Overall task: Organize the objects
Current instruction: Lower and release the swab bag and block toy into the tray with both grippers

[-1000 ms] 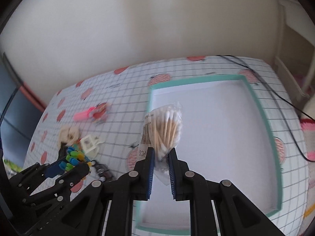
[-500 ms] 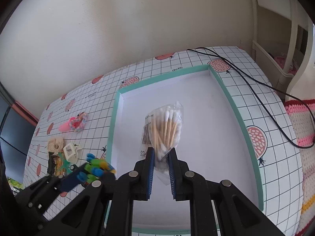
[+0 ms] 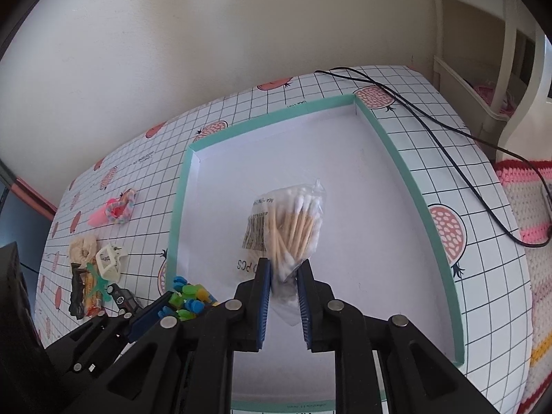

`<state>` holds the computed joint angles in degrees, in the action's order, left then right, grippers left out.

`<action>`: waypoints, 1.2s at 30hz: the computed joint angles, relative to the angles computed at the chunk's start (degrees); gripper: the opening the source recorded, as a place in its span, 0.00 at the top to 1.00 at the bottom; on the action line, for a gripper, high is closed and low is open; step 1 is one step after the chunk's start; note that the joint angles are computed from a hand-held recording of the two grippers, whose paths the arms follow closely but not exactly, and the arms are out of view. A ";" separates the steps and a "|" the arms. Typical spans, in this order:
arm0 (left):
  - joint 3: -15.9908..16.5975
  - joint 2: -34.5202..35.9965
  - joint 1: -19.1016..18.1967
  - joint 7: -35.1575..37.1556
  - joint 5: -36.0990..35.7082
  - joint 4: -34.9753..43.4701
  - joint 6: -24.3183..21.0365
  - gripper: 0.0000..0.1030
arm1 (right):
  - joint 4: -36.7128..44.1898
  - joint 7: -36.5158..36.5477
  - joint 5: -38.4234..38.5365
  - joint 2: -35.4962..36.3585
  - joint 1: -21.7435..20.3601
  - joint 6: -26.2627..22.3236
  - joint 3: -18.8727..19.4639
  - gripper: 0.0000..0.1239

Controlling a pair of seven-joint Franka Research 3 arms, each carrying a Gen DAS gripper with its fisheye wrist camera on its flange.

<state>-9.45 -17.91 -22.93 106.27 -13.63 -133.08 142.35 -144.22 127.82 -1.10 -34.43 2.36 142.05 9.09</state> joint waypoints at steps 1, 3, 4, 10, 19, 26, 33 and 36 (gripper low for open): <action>0.08 0.14 -0.01 0.11 -0.09 0.22 -0.35 0.62 | 0.08 -0.02 -0.29 -0.06 -0.09 -0.31 0.13 0.85; 0.13 0.00 0.13 -0.14 -0.31 0.32 -0.24 0.62 | 0.31 0.45 -0.72 -0.09 -0.32 -1.02 0.42 0.85; 0.36 -0.08 0.07 0.00 -0.81 0.46 -0.29 0.62 | 0.39 0.67 -0.92 -0.18 -0.41 -1.39 0.51 0.84; 1.31 -1.03 0.21 0.28 -3.32 0.76 -0.80 0.56 | 0.60 1.85 -2.32 -1.30 -0.57 -2.93 1.26 0.71; 2.03 -2.42 1.81 -1.08 -3.69 1.19 -1.45 0.55 | 1.04 5.46 -4.36 -3.09 -0.76 -5.07 2.82 0.65; 2.18 -2.20 4.66 -6.53 -0.16 1.46 -1.04 0.49 | 1.75 6.50 -6.38 -2.48 0.16 -7.95 3.81 0.65; 2.13 -1.02 7.97 -13.49 4.07 2.00 -0.70 0.29 | 2.28 7.26 -8.69 -1.35 1.06 -7.83 4.44 0.43; 2.73 -1.09 8.62 -15.30 4.19 1.48 0.81 0.19 | 2.50 7.78 -9.24 -0.86 1.37 -7.47 4.60 0.36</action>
<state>-6.73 -18.99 -14.31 90.97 -9.44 -131.60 143.16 -141.72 135.60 -10.35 -35.28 3.73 134.57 13.69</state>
